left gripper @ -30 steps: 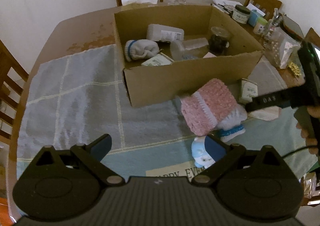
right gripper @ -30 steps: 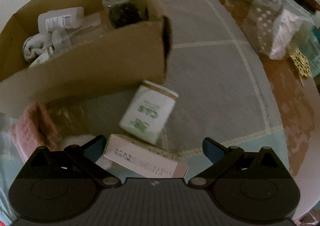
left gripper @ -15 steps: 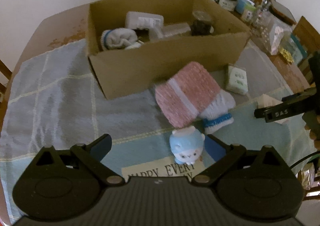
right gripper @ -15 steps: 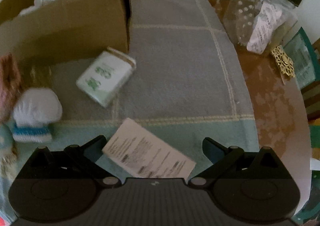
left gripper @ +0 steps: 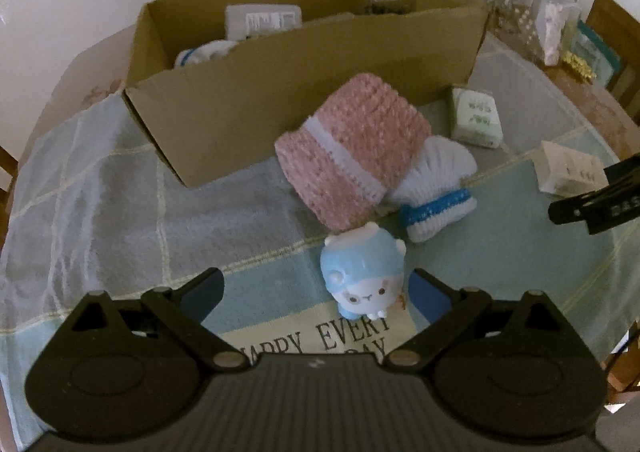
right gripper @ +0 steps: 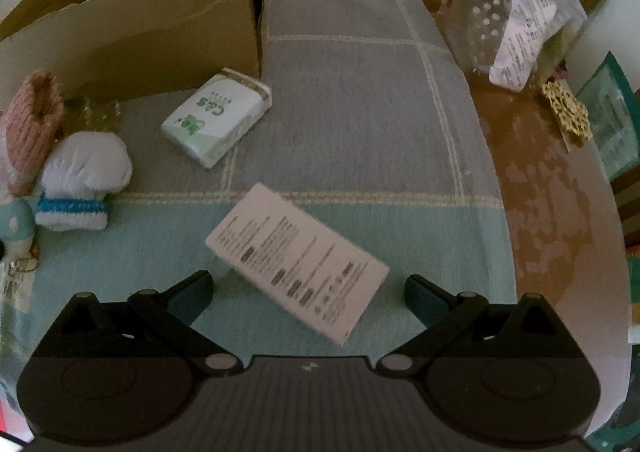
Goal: Organize objects
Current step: 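Grasp the pink-and-white carton with the right gripper while the left gripper grasps the blue plush toy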
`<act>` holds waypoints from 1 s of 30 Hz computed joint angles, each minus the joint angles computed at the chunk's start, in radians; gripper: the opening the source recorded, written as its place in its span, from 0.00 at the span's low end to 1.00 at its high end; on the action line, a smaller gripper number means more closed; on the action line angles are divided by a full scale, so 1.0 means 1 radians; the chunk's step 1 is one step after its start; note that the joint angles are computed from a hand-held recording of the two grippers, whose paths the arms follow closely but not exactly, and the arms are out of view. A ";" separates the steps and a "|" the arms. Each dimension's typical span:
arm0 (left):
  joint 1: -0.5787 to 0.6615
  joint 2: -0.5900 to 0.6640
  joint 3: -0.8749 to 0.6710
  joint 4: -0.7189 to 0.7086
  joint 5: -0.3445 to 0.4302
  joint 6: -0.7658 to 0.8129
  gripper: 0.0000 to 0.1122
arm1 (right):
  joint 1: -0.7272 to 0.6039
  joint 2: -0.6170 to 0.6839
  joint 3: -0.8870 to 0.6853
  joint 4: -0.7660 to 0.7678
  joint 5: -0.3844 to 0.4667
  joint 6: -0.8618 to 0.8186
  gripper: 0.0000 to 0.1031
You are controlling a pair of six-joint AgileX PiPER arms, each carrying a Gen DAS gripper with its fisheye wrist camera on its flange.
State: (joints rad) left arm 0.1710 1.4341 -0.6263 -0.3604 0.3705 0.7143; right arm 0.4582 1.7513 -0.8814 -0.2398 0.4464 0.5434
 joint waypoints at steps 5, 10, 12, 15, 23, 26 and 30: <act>0.009 0.018 -0.012 -0.009 0.017 0.013 0.88 | -0.022 0.011 -0.033 0.187 -0.004 -0.178 1.00; 0.011 0.023 -0.013 -0.038 0.017 0.054 0.87 | -0.040 0.070 -0.102 0.301 -0.036 -0.316 1.00; 0.017 0.029 -0.016 -0.070 0.025 0.091 0.83 | -0.033 0.100 -0.141 0.297 -0.036 -0.327 1.00; 0.031 0.038 -0.020 -0.129 0.042 0.152 0.74 | 0.026 0.081 -0.134 0.229 -0.029 -0.231 1.00; 0.041 0.061 -0.017 -0.248 0.051 0.250 0.56 | 0.070 0.089 -0.142 0.062 -0.014 -0.043 0.97; 0.046 0.069 -0.018 -0.286 0.055 0.283 0.51 | 0.088 0.088 -0.151 -0.017 0.004 0.042 0.87; 0.052 0.086 -0.027 -0.308 0.069 0.309 0.42 | 0.093 0.074 -0.129 -0.027 -0.010 0.067 0.83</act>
